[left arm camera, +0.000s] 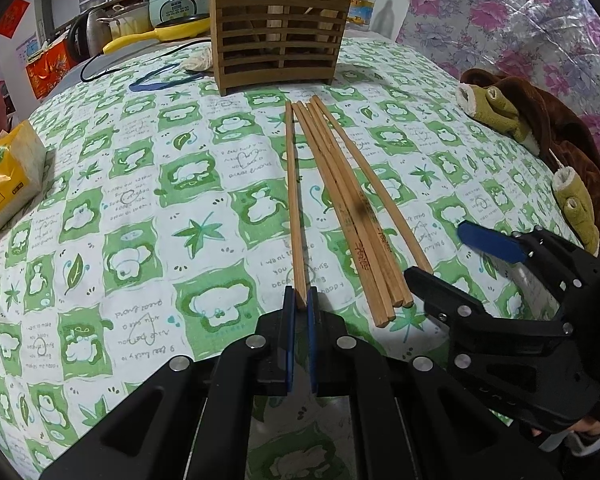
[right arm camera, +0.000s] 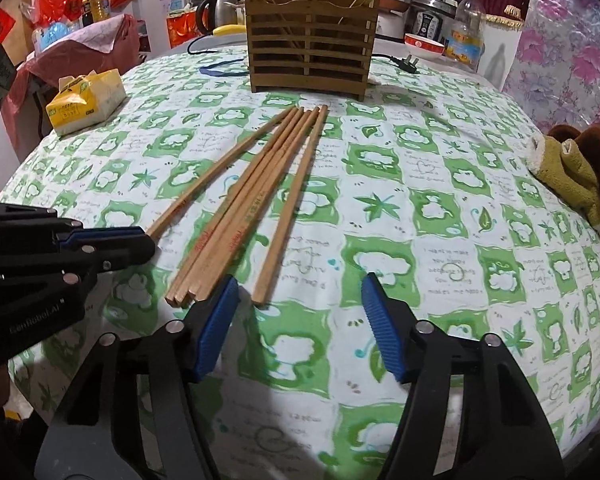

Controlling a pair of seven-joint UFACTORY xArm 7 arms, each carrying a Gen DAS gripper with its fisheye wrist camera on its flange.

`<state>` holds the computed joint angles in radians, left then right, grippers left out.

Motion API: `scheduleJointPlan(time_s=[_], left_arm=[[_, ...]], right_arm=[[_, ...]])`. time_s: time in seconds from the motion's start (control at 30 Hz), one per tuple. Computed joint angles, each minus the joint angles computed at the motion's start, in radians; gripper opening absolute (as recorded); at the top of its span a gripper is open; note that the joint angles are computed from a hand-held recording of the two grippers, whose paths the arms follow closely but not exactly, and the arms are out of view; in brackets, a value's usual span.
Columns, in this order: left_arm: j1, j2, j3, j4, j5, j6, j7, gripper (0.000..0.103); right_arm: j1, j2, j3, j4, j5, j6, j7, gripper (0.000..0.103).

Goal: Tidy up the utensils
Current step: 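Close the right tool on a chopstick while the left tool holds its chopstick, then carry both held chopsticks to the wooden utensil holder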

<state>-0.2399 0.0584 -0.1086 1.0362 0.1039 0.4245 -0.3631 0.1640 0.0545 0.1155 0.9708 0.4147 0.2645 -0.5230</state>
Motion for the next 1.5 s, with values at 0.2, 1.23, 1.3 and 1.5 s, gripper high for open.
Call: scheduleJointPlan(time_s=[0.2, 1.23, 1.3, 1.5], left_arm=[[0.001, 0.012, 0.001, 0.0, -0.015, -0.034, -0.004, 0.006], [0.052, -0.115, -0.003, 0.047, 0.156, -0.016, -0.106, 0.006], [0.055, -0.118, -0.004, 0.048, 0.159, -0.019, -0.106, 0.006], [0.064, -0.117, -0.005, 0.072, 0.204, -0.025, -0.125, 0.006]], right_arm=[[-0.01, 0.001, 0.014, 0.017, 0.142, 0.033, -0.111, 0.023], [-0.08, -0.073, -0.081, 0.157, 0.364, 0.27, -0.259, 0.007], [-0.081, -0.078, -0.085, 0.163, 0.371, 0.288, -0.268, 0.007], [-0.081, -0.071, -0.086, 0.208, 0.347, 0.309, -0.264, 0.007]])
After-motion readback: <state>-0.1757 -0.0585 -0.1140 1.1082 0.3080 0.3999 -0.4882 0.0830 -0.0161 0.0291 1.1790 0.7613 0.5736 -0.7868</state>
